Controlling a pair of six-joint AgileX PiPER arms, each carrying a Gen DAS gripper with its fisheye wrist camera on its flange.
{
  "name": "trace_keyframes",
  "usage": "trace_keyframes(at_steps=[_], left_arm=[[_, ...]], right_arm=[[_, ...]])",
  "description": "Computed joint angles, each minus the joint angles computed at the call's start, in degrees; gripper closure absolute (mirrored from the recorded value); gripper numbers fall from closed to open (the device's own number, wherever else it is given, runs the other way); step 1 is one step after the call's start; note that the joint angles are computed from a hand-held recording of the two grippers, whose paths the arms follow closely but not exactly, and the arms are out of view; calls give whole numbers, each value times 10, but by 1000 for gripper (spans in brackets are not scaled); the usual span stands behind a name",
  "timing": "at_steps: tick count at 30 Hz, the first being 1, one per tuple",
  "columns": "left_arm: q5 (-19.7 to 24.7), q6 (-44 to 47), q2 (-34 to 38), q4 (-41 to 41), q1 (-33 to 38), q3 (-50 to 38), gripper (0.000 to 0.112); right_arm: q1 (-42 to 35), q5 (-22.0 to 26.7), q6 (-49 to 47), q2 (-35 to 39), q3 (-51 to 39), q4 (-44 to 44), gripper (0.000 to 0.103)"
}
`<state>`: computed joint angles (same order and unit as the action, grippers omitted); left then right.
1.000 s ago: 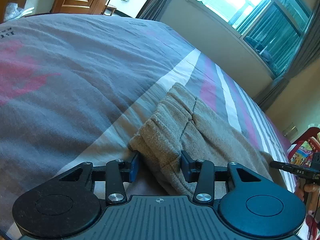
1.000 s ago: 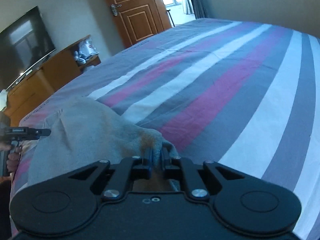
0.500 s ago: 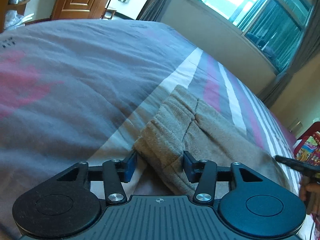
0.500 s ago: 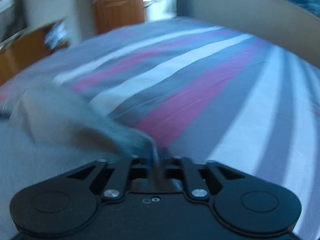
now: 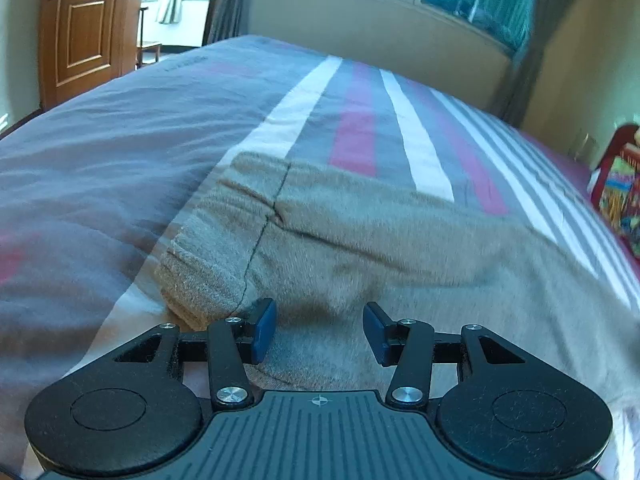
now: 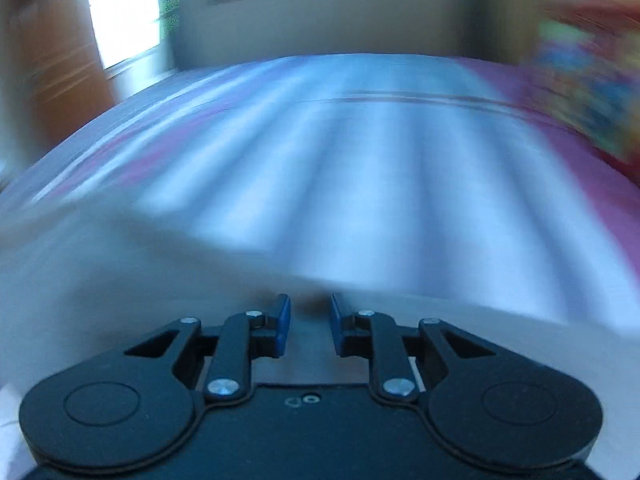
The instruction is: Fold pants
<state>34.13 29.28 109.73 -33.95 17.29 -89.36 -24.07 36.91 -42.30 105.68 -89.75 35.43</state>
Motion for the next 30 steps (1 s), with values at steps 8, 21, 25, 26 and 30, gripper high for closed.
trace_keyframes(at_steps=[8,21,25,26,30], left_arm=[[-56,1,-35,-40,-5,60,64],[-124,-78,-73,3,-8,99,64],[-95,-114,-54,77,-13,65,64],[-94,-113,-53,82,-13,63,64],[-101,-91,-71,47,-9,78,64]], right_arm=[[-318,102,-86,-104,112,234,71],[-404,143,-15,-69,207,344,78],[-360,90,-112,-101,197,353,90],[-362,96,-153,-120,203,383,90],[-346,42,-92,-110,188,303,87]])
